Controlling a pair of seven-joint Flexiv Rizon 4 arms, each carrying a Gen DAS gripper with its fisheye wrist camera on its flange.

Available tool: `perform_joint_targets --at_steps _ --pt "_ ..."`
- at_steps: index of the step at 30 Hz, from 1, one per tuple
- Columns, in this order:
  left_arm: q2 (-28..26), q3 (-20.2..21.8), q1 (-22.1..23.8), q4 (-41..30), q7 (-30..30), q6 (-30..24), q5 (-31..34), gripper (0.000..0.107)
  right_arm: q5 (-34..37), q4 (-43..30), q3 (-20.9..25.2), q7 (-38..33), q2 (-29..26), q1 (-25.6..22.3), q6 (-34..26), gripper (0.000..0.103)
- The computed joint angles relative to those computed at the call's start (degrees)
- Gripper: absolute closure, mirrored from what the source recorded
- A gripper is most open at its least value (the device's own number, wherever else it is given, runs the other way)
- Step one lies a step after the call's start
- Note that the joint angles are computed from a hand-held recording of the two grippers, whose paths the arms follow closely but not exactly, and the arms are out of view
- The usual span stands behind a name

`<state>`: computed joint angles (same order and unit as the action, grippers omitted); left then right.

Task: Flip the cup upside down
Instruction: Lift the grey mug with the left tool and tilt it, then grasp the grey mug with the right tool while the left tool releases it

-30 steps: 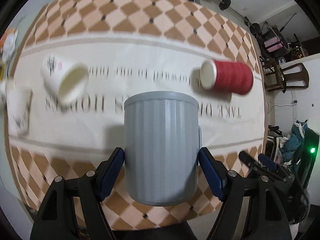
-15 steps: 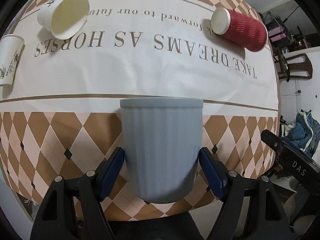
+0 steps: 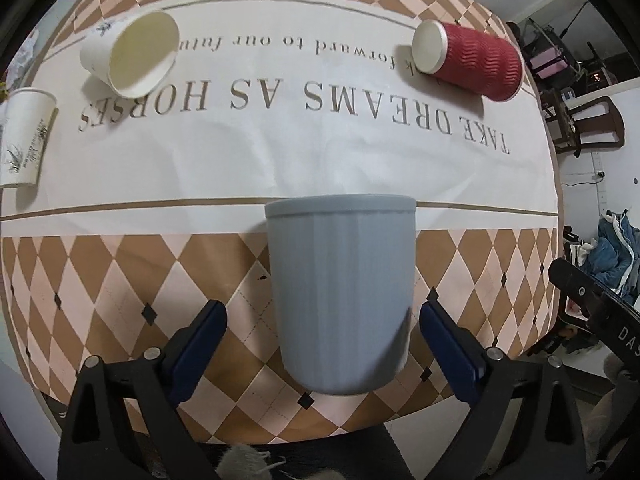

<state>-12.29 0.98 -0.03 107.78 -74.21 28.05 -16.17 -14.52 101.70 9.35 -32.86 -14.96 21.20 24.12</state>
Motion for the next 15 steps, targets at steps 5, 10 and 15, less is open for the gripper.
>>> perform_joint_targets --at_steps 5,10,15 --pt "3.42 0.86 0.02 0.14 2.17 2.2 3.49 0.008 -1.09 0.53 0.29 -1.4 1.51 0.02 1.42 0.015" --pt "8.96 3.16 0.79 3.61 2.81 10.86 10.66 0.008 -7.64 -0.1 0.78 -10.57 1.91 1.46 1.87 0.012" --pt "11.13 4.6 3.02 6.69 -2.58 13.95 17.43 0.008 -14.05 -3.15 1.97 -29.68 -0.98 4.67 -0.05 0.012"
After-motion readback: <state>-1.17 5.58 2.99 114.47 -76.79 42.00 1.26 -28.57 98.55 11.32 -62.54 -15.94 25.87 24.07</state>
